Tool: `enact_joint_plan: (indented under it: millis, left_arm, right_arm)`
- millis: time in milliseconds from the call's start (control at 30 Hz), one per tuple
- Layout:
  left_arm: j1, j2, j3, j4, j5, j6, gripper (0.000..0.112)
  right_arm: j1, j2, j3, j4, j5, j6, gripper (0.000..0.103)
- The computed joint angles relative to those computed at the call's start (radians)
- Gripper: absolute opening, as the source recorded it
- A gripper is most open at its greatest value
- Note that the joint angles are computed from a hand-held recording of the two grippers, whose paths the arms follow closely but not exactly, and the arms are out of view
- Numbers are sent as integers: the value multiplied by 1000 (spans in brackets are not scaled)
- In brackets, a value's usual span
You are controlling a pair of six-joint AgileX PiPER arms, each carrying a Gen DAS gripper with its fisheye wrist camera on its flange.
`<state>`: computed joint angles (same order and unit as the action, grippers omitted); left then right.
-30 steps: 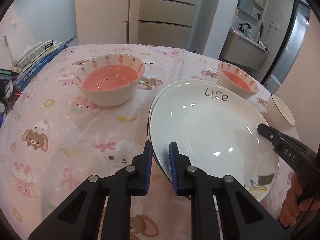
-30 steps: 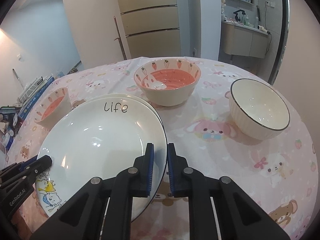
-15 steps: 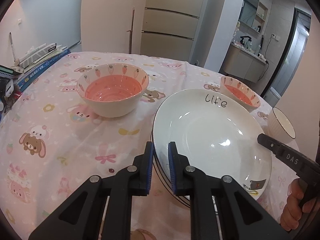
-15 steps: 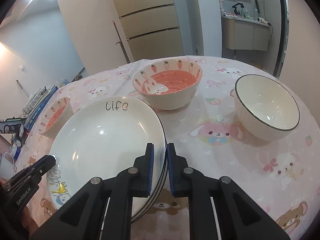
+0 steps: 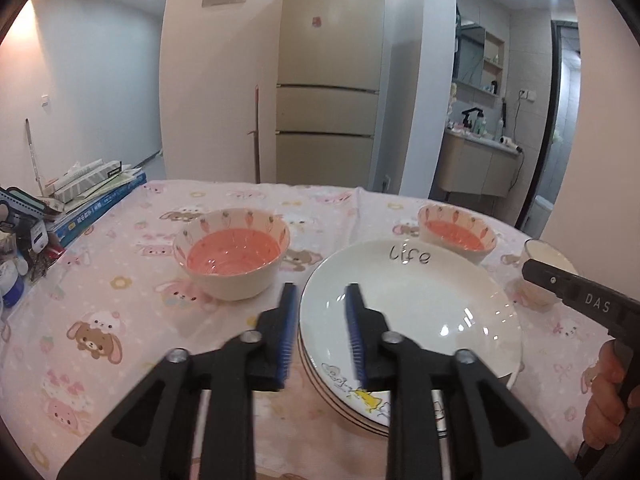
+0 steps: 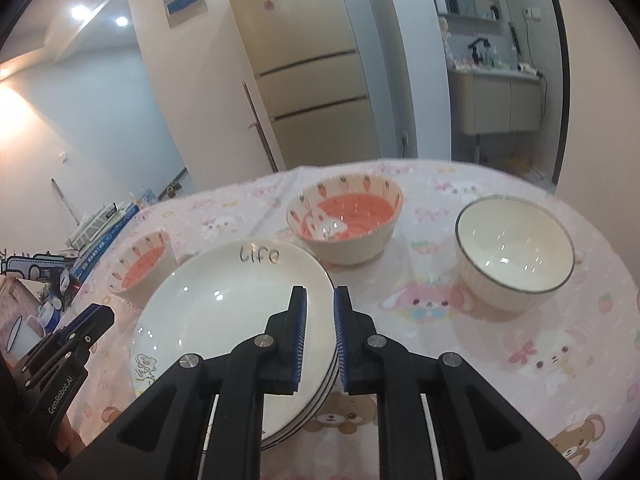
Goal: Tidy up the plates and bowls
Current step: 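Open both grippers and lift them off the plate stack, then move both grippers over the pink-interior bowl with the carrot-pattern rim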
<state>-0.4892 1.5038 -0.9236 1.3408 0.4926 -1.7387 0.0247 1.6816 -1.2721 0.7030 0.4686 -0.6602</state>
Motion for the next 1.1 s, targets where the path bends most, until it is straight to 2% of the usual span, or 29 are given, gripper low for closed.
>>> enact_joint_plan:
  millis: [33,67,100,133,167,200,233,333,400,467,567,667,700,767,833,933,1033,1100]
  left_arm:
    - [-1,-8,10,40,-2,-40,52]
    - [-11,-22,29,115,12,-120,60]
    - [-22,-33,47,180,33,-191,60]
    - [-35,-45,63,235,57,-244,61]
    - [-45,-54,73,266,79,-267,67]
    - [-56,-62,77,273,99,-262,72]
    - [-62,-74,81,272,103,-252,78]
    - [-38,-138,96,219,17,-158,89]
    - [-65,-181,135,249,70,-181,95]
    - [-102,-215,180,294,141,-232,101]
    - [-152,-242,226,312,242,-253,101]
    - [-172,-270,256,301,264,-258,101]
    - [-171,-279,263,293,257,-260,101]
    - [-171,-293,277,290,249,-277,101]
    - [-187,-307,293,290,275,-299,101]
    - [-209,-341,317,282,312,-311,101]
    - [-227,-379,338,271,336,-309,102]
    - [-255,-397,340,250,362,-290,102]
  right_arm:
    - [1,-13,14,24,-16,-30,16]
    - [4,-32,36,61,-42,-73,19]
    - [2,-44,48,90,-55,-102,24]
    - [3,-53,56,108,-65,-118,35]
    - [3,-65,66,107,-75,-109,45]
    - [6,-75,71,73,-78,-60,49]
    - [7,-82,73,43,-77,-17,51]
    - [9,-109,84,-12,-59,42,51]
    - [14,-148,122,-24,-92,51,52]
    - [17,-199,179,8,-137,13,57]
    - [30,-276,267,110,-225,-102,65]
    - [60,-357,360,309,-326,-331,72]
    - [64,-377,376,346,-329,-377,73]
    - [62,-404,390,360,-310,-406,83]
    - [62,-432,408,452,-295,-510,88]
    - [98,-463,434,482,-342,-562,88]
    - [112,-485,443,397,-330,-489,88]
    - [115,-490,454,448,-313,-534,88]
